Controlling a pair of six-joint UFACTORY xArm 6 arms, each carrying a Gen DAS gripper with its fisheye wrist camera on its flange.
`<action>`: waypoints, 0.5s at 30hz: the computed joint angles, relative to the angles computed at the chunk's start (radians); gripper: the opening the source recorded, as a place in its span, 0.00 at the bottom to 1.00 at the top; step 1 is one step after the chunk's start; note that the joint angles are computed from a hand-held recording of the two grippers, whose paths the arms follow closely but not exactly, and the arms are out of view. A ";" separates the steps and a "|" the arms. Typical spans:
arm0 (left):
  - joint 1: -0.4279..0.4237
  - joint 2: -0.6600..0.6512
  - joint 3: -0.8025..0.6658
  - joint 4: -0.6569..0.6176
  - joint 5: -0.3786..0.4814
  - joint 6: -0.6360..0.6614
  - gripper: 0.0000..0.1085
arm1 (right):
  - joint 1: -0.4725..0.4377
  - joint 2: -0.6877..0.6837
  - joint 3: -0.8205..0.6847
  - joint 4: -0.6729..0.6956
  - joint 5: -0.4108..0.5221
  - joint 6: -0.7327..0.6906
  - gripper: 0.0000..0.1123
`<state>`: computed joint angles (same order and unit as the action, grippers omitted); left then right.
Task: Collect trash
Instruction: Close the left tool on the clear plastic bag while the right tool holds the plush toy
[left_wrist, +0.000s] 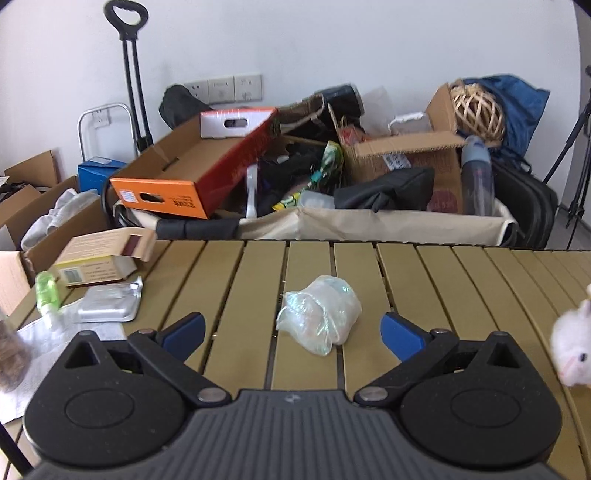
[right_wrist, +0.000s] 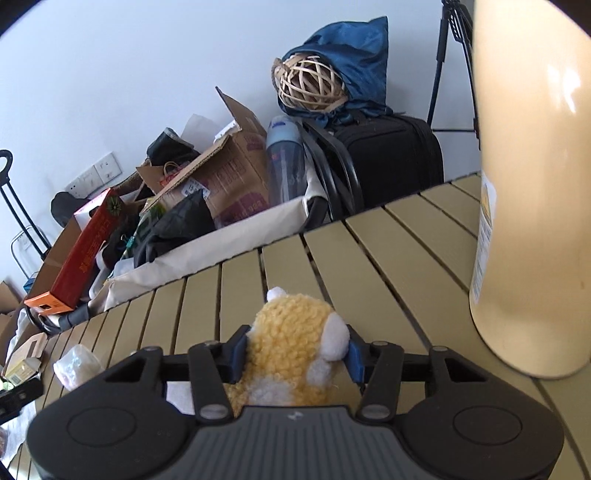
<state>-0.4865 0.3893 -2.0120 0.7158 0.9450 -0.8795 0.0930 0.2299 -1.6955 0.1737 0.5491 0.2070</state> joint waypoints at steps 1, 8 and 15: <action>0.005 0.036 -0.044 -0.014 0.009 0.010 0.95 | -0.001 0.013 -0.017 0.000 -0.002 -0.004 0.45; 0.033 0.288 -0.392 -0.102 0.105 0.096 0.95 | -0.003 0.110 -0.146 -0.009 0.010 -0.025 0.45; 0.031 0.487 -0.698 -0.128 0.238 0.149 0.81 | 0.000 0.139 -0.167 0.024 0.002 -0.058 0.45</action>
<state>-0.4557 0.8767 -2.7101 0.5874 1.1831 -0.7309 0.0925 0.3691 -1.8629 0.1981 0.5513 0.1492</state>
